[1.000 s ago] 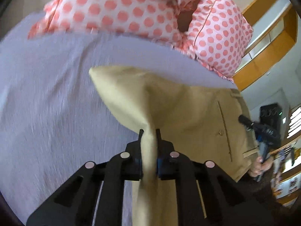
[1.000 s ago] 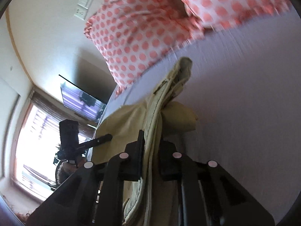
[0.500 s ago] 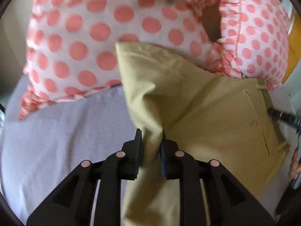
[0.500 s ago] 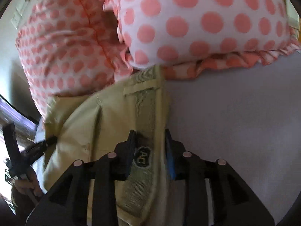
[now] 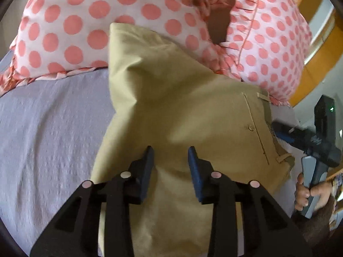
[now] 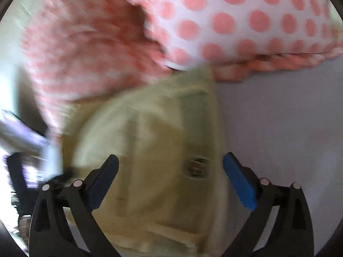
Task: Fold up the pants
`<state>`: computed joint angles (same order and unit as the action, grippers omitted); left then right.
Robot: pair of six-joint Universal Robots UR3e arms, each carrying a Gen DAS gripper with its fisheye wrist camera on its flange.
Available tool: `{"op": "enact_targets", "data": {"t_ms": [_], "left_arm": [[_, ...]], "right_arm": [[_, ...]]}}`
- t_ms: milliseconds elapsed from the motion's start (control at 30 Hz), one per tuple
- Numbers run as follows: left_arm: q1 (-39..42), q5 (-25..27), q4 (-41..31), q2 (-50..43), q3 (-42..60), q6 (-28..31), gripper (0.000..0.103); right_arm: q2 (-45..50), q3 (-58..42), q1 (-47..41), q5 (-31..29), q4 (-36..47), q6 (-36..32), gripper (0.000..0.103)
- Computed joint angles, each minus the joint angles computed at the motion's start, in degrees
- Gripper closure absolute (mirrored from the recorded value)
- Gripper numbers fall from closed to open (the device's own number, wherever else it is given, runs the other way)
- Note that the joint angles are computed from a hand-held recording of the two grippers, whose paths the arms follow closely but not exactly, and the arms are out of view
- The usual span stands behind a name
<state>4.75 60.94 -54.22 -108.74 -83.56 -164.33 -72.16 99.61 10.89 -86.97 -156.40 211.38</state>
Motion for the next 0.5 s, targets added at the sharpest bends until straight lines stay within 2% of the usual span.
{"op": "enact_targets", "data": {"t_ms": [33,67,100,133,167,200,267,333,433,500], "left_arm": [[0.37,1.34,1.16,2.97,-2.88,-0.22,0.065],[0.61,2.7,3.73,6.47,-7.03,-0.05,0.051],[1.52,3.5,6.66,11.39,-12.59,1.36,0.043],[3.1,2.72,8.22,15.4,-16.74,3.18,0.038],[3.72,5.83,9.3,21.4,-21.83,4.58,0.029],[5.19,5.44,11.53,27.4,-27.8,5.86,0.018],[6.71,8.55,13.54,38.82,-37.6,7.62,0.005],[8.06,10.82,15.48,48.86,-46.55,9.55,0.002],[12.3,10.67,9.86,62.91,-54.76,14.35,0.002],[15.83,8.66,4.72,70.41,-57.56,16.89,0.002]], "right_arm": [[-0.84,-1.02,0.93,-1.89,4.03,0.92,0.004],[-3.17,0.36,2.05,-2.77,4.7,1.98,0.004],[-5.78,4.14,3.56,-4.59,1.1,2.39,0.004],[-9.3,9.64,7.26,-9.77,-5.06,2.8,0.003],[-11.16,12.73,10.46,-13.84,-8.34,2.98,0.001],[-12.68,14.39,14.44,-18.5,-9.56,3.51,0.001],[-13.28,16.21,23.63,-26.96,-10.7,6.34,0.001],[-10.69,15.72,30.8,-31.54,-10.16,9.59,0.001],[-1.34,10.31,41.51,-40.5,-7.1,15.45,0.001],[2.27,7.8,45.37,-45.43,-3.81,18.81,0.001]]}}
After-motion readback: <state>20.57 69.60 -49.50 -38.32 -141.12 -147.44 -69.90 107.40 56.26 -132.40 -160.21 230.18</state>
